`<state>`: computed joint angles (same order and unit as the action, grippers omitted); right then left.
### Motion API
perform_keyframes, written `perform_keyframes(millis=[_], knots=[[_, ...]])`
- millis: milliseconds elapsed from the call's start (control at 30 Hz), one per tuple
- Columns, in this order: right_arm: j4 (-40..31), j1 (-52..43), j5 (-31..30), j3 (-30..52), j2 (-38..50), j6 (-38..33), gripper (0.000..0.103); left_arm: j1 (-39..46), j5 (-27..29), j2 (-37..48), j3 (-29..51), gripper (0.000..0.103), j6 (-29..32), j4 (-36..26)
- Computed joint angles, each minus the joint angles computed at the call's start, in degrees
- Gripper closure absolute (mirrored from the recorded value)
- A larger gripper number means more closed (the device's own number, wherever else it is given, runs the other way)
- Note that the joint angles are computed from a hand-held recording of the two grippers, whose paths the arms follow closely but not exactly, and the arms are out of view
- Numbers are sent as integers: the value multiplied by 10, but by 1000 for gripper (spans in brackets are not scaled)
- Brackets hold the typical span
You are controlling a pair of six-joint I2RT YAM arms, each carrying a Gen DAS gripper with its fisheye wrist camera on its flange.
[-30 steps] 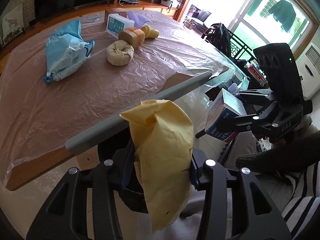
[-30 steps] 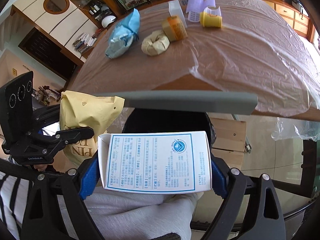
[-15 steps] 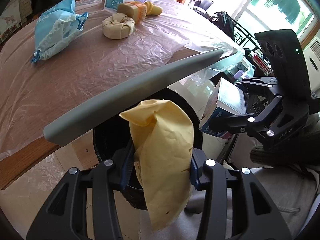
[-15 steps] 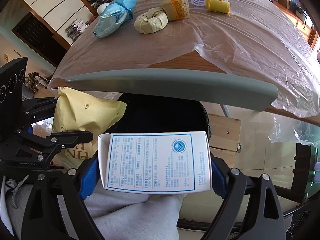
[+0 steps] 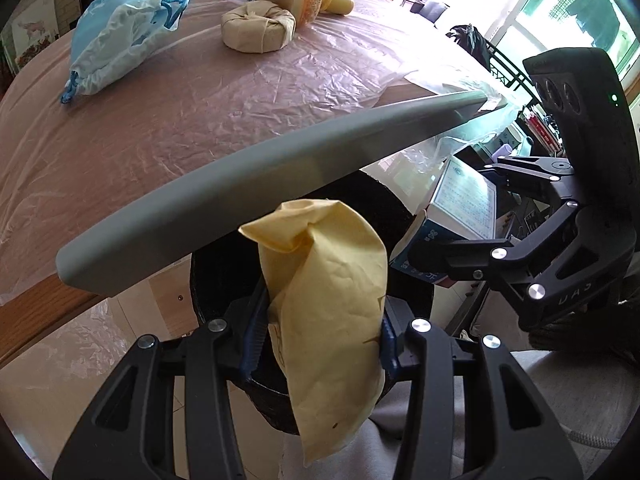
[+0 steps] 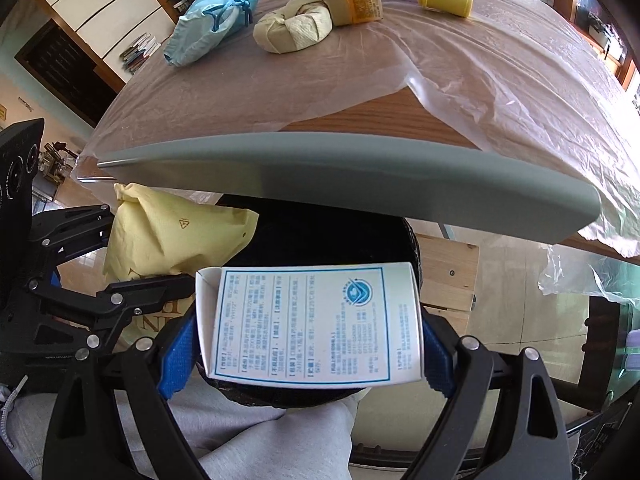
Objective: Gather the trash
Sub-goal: 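Carry the yellow bag and white box with both grippers over the black bin, then open the left gripper over the bin while the right gripper releases the white box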
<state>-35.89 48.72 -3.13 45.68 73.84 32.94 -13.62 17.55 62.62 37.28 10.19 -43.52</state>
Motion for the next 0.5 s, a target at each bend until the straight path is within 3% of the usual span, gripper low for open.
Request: perform_keyframes(millis=[500], knots=[[29, 2, 26, -8, 24, 20, 15, -42, -42, 33, -23, 56, -30, 65]])
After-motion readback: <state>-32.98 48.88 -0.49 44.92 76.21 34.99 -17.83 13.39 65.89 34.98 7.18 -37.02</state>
